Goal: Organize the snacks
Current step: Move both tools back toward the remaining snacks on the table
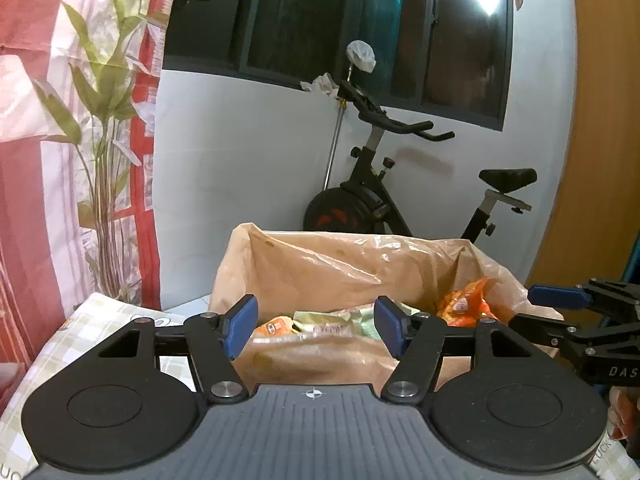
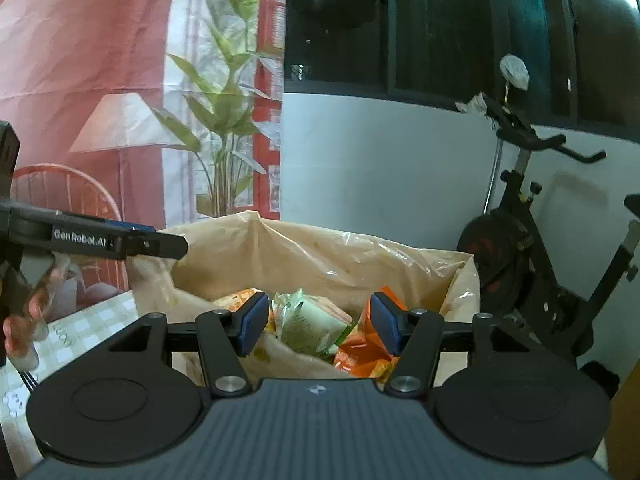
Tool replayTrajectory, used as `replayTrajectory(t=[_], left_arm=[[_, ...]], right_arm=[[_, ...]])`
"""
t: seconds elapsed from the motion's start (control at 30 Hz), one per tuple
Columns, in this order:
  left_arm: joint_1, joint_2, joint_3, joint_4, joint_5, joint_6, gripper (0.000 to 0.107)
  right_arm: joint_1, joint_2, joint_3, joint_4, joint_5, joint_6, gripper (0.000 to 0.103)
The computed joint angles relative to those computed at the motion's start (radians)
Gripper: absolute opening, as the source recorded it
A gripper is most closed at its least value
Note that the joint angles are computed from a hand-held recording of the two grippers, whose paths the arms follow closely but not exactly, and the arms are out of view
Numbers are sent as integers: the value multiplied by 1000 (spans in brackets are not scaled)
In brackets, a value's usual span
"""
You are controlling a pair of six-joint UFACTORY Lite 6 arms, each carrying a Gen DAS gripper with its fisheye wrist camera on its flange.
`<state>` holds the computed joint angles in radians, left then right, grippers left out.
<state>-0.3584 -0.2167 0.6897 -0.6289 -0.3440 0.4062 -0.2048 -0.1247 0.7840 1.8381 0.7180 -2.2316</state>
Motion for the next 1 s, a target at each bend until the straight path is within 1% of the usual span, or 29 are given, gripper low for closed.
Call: replayTrajectory(t=[0.2, 0.37, 0.47, 0.53, 0.6, 0.7, 0.83, 1.0], left_arm=[[-74, -131, -121, -220, -53, 147, 67], [-160, -255, -256, -349, -134, 183, 67], [-225, -288, -322, -425, -187, 201, 67], [-271, -279, -350, -474, -223, 205, 67], [-302, -262, -377, -488, -241, 163, 66], [-307, -208, -384, -452, -217, 92, 66], [-315, -92, -348, -419, -203, 62, 66], [-316, 15, -306, -359, -190, -5, 65]], right_arm=[[-96, -74, -90, -54, 95, -32, 60], [-204, -105, -161, -92, 200, -76, 60], [-269, -101, -194, -108, 252, -105, 60], [-315, -83, -215, -113, 289, -139, 60], [-352, -64, -236, -114, 309, -175, 60], [-405, -39, -272, -114, 336, -253, 60], [-467, 20, -310, -125, 370, -367, 60], [-524, 172, -299, -122, 364, -481, 60]])
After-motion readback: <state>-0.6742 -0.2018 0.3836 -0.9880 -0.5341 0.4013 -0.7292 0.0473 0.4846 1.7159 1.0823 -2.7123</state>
